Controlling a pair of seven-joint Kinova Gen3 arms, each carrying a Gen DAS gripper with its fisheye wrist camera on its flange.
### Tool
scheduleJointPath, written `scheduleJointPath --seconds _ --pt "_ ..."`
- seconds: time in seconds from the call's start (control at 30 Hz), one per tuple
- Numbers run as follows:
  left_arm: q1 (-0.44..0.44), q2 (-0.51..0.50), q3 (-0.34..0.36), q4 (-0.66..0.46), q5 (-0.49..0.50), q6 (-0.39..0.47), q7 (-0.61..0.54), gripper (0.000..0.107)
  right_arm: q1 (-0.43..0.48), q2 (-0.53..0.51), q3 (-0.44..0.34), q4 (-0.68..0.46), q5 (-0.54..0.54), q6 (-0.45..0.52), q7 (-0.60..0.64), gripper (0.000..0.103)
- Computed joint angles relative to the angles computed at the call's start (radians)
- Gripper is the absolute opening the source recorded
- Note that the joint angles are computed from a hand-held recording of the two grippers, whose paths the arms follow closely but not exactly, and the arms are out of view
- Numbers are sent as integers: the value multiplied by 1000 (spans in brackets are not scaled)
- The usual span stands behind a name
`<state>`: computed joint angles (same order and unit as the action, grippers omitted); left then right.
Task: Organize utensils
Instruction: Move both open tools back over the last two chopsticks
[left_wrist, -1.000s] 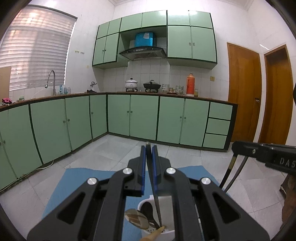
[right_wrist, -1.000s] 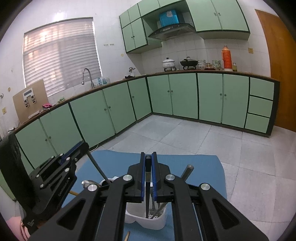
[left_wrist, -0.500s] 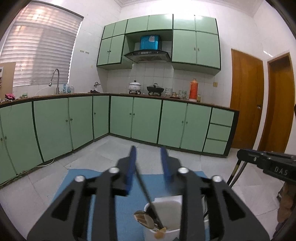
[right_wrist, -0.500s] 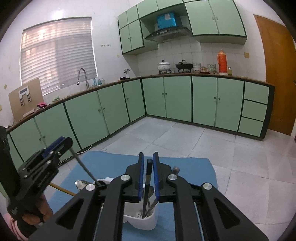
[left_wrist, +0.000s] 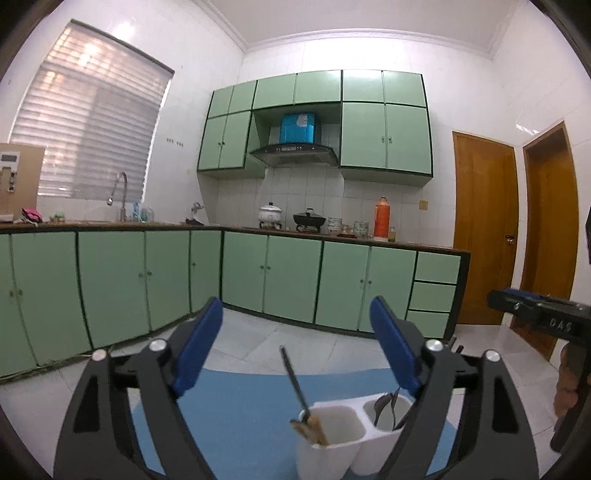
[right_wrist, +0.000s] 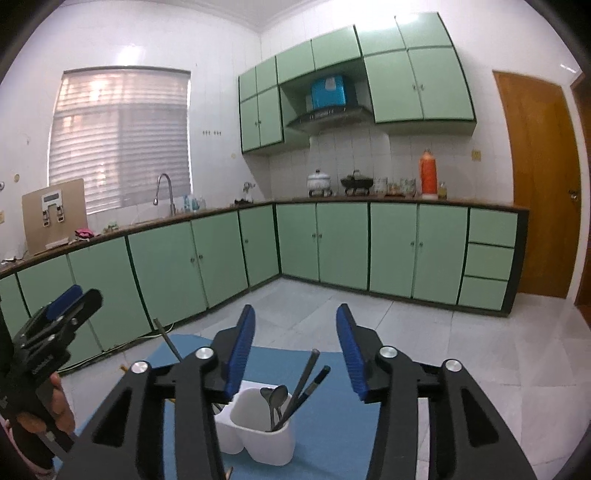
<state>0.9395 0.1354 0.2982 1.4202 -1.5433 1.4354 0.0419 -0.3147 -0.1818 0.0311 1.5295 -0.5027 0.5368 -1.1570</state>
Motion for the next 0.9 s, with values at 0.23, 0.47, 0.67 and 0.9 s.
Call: scheduleJointPath --seconds 0.23,0.47,0.67,0.9 --pt "103 -2 56 69 8 176 50 91 -21 -168 -30 222 83 -153 -47 71" --pt "204 29 90 151 73 338 178 98 0 -322 -93 444 171 -235 -177 91" --pt "277 58 101 220 191 416 305 98 73 -417 -188 599 233 -268 -312 97" --pt "352 110 115 302 324 469 463 98 78 -490 -278 753 283 -257 -451 97"
